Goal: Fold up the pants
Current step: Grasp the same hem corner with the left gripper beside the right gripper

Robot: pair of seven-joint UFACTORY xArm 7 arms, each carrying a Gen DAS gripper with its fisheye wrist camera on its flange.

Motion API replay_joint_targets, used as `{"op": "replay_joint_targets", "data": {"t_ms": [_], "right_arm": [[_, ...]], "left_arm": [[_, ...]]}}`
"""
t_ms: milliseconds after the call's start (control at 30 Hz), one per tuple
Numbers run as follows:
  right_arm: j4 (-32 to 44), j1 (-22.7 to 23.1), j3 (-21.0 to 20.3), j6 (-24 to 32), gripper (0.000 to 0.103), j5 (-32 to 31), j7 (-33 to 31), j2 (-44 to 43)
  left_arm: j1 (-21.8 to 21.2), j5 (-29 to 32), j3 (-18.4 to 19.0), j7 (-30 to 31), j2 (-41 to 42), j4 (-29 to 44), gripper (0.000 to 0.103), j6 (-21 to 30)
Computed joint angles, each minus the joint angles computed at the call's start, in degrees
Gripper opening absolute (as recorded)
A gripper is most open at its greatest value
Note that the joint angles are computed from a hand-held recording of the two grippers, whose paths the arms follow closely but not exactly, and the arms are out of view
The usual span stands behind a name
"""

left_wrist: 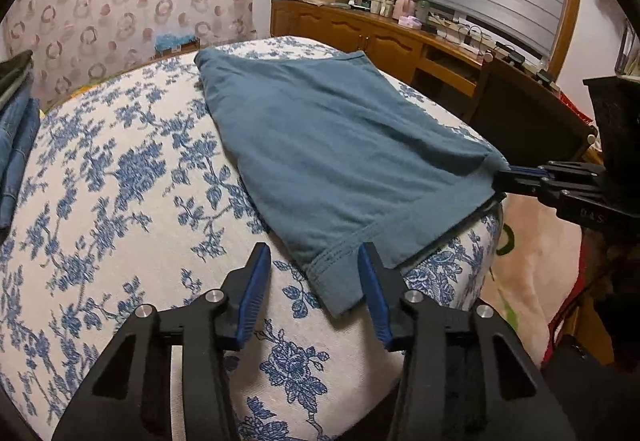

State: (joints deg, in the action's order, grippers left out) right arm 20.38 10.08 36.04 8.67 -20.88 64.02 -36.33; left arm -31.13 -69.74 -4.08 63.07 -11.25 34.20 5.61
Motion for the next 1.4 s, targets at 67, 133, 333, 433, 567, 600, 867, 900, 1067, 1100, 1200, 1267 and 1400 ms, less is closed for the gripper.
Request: {"op": "replay_joint_targets", "data": {"t_ms": [67, 133, 333, 433, 567, 600, 867, 900, 1067, 1100, 1200, 1267, 1400], "right_arm": [[-0.1, -0.1, 0.0, -0.2, 0.009, -0.1, 0.1, -0.1], [-0.3, -0.1, 0.1, -0.3, 0.009, -0.1, 0.1, -0.2], [-0.8, 0.2, -0.4, -0.9, 0.009, 0.2, -0.1, -0.5], [-1.2, 0.6, -0.9, -1.5, 0.009, 0.7, -0.3, -0.8], [-1.4, -0.1, 0.1, -1.3, 0.018, 0.9, 0.0, -2.2], [-1.3, -0.6, 0.8, -0.8, 0.023, 0.8, 0.4, -2.8], [-1.6, -3.4, 1.9, -4.0, 0.037, 1.4, 2.5, -0.7], [-1.3, -3.6, 1.8, -4.4, 0.037, 1.5, 2.2, 0.8], [-0.4, -5.3, 3.4, -4.9, 0.037, 1.2, 2.1, 3.1], [-0.2, -5.2, 3.3, -5.2, 0.037, 1.2, 1.9, 3.5], [0.5, -6.3, 4.7, -5.0, 0.035, 0.5, 1.7, 3.7], [0.3, -6.8, 4.8, -6.9, 0.028, 0.2, 1.5, 4.6], [-0.7, -6.4, 4.0, -8.7, 0.021, 1.3, 0.0, 4.5]], "left_arm": [[0.0, -0.3, 0.1, 0.2, -0.1, 0.0, 0.044, 0.3], [-0.1, -0.7, 0.0, 0.6, -0.3, 0.0, 0.043, 0.8], [-0.1, -1.4, -0.5, 1.2, -0.5, -0.2, 0.043, 1.1], [0.0, -2.4, -0.3, 2.4, -0.8, -0.1, 0.023, 2.4], [0.8, -3.3, -0.2, 2.8, -1.4, 0.2, 0.019, 3.4], [1.1, -3.5, -0.2, 2.8, -1.6, 0.2, 0.019, 3.9], [2.2, -2.7, -0.8, 2.3, -1.4, 0.2, 0.019, 4.6], [2.2, -2.5, -0.9, 2.0, -1.3, 0.2, 0.019, 4.6], [2.3, -1.9, -1.0, 1.6, -0.9, 0.3, 0.019, 4.5], [2.3, -1.9, -1.0, 1.6, -0.8, 0.3, 0.019, 4.7], [2.4, -1.9, -0.9, 1.8, -0.8, 0.4, 0.019, 5.2], [2.6, -2.0, -0.9, 1.8, -0.6, 0.6, 0.020, 5.5], [2.8, -1.5, -1.2, 1.6, -0.5, 0.7, 0.024, 5.5]]}}
